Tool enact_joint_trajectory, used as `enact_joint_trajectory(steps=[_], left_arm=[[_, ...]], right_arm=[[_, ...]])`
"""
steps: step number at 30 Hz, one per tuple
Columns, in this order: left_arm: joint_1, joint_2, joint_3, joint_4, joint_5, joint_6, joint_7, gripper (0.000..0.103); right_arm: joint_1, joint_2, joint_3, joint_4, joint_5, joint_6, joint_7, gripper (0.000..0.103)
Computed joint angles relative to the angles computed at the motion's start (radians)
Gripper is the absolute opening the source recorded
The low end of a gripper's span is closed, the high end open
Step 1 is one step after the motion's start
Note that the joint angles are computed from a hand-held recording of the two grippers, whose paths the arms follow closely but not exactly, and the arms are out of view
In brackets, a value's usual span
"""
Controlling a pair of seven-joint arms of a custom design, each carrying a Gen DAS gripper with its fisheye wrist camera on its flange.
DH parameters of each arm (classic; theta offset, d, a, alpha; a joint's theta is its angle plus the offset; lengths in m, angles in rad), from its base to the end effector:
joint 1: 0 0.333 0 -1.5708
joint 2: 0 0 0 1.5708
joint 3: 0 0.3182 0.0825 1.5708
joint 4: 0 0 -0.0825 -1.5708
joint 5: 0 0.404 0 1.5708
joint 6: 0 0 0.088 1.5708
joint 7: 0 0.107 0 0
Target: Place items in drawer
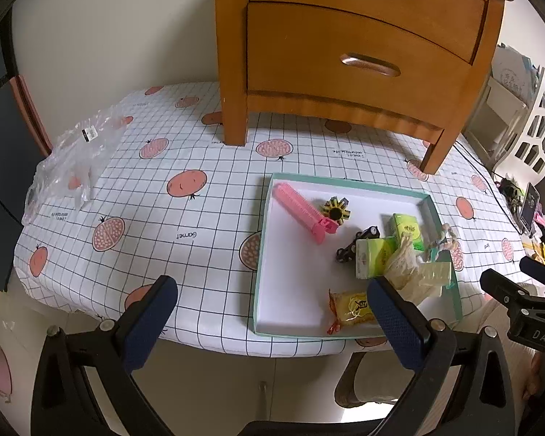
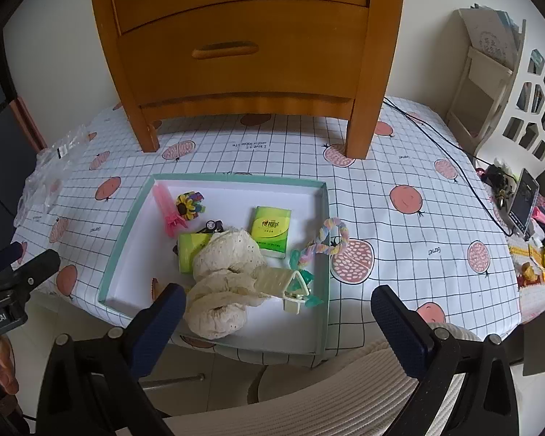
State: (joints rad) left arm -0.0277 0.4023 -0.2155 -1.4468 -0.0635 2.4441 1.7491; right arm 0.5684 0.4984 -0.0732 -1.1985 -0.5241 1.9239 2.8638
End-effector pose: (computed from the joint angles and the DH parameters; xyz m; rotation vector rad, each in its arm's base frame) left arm 0.7276 -0.1509 0.5281 -1.5722 2.2300 -0.7453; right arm 0.6672 0.3360 0.5309 -1.2214 2.4836 -0.7357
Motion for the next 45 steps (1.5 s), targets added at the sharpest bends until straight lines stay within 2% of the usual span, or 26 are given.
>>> enact_joint_trajectory(steps=[21,38,45], left_arm=[[-0.009,0.034,0.011,0.056,0.031,-0.077,-0.048,0.103],[-0.001,0.032,0.006,0.046,0.021,-0.07,-0.037,0.103],[-0.005,0.109,-0.006,0.184,0.004,-0.059,-0.027,0.103]], right_arm=[[-0.008,0.027,-0.001,0.036,0.046,-0.026,-0.03,0.103],[-0.004,0.034,-0.005,0.046,0.047,-0.036,-0.027,0.103],[-0.019,-0.01,-0.002,-0.016,0.052,0.025,0.006,0.103]])
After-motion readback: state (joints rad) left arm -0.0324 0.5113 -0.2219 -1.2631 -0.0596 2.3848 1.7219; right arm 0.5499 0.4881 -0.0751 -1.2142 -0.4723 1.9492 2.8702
